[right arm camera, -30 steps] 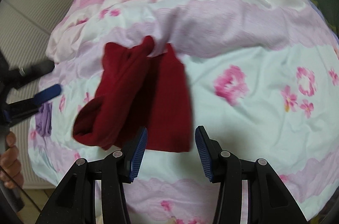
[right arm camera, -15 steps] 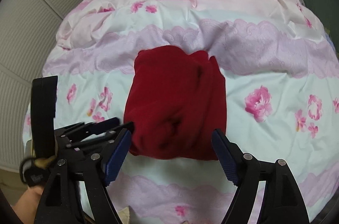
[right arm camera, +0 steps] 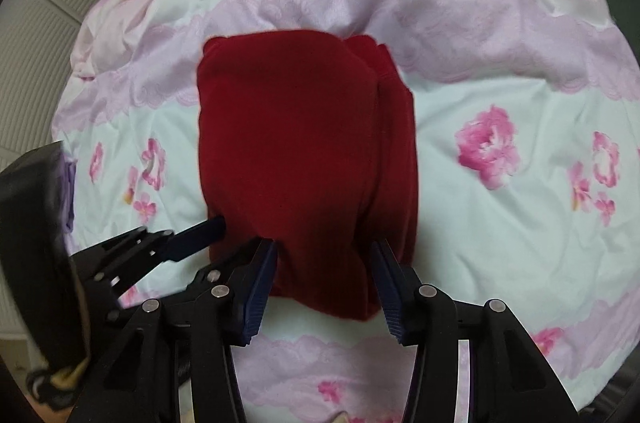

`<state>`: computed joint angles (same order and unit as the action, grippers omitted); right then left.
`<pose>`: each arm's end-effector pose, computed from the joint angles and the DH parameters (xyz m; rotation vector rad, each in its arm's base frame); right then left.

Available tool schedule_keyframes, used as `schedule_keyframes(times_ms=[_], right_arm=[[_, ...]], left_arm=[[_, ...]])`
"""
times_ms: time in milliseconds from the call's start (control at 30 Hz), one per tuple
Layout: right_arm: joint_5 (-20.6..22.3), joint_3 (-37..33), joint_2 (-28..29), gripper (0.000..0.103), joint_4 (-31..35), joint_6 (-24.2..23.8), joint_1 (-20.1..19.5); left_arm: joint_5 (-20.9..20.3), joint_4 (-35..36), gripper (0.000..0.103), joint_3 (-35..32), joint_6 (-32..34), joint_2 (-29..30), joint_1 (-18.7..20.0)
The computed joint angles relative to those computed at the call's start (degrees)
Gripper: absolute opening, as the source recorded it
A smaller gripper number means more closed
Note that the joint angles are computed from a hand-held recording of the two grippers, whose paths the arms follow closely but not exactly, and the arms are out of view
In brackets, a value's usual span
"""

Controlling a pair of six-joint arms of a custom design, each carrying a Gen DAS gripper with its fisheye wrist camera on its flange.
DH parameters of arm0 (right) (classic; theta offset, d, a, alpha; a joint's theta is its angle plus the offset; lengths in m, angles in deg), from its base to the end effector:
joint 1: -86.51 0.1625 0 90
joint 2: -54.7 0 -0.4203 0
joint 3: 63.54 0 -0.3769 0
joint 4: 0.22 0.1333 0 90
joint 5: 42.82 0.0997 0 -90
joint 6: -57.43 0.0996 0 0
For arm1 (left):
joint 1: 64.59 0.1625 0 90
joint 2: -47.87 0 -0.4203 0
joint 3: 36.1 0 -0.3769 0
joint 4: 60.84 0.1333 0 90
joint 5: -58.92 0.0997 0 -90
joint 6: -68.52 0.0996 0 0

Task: Fold small clothes

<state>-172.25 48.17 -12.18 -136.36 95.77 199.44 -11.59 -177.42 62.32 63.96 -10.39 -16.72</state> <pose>0.2725 -0.4643 0.2087 -0.3478 -2.4938 0.4845 -0.2683 -0.5448 0.1622 0.9337 2.5713 0.1129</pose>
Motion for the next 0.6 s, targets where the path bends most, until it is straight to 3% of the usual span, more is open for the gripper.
schedule_keyframes(times_ms=[33, 133, 200, 300, 400, 600], right_arm=[[0.9, 0.1, 0.4, 0.048, -0.6, -0.5, -0.9], [3.6, 1.2, 0.4, 0.03, -3.8, -1.5, -2.5], [3.5, 2.0, 0.2, 0.021, -6.6, -4.4, -1.8], [0.5, 2.5, -0.9, 0.018, -8.6, -6.6, 0.8], [-2.1, 3.4, -3.2, 0.018, -9.0, -5.8, 2.4], [1.3, 6.5, -6.7, 0.018, -7.0, -1.8, -1.1]], left_arm=[[0.1, 0.6, 0.042, -0.1, 0.5, 0.0, -0.3], [0.6, 2.2, 0.049, -0.8, 0.6, -0.4, -0.8], [0.2, 3.4, 0.06, -1.6, -1.6, -1.3, -0.7], [0.8, 2.1, 0.065, -1.2, -4.1, -3.3, -0.8], [0.4, 1.5, 0.067, -1.4, -5.3, -3.7, -0.8], [2.0, 2.2, 0.067, -2.8, -6.4, -0.4, -1.3]])
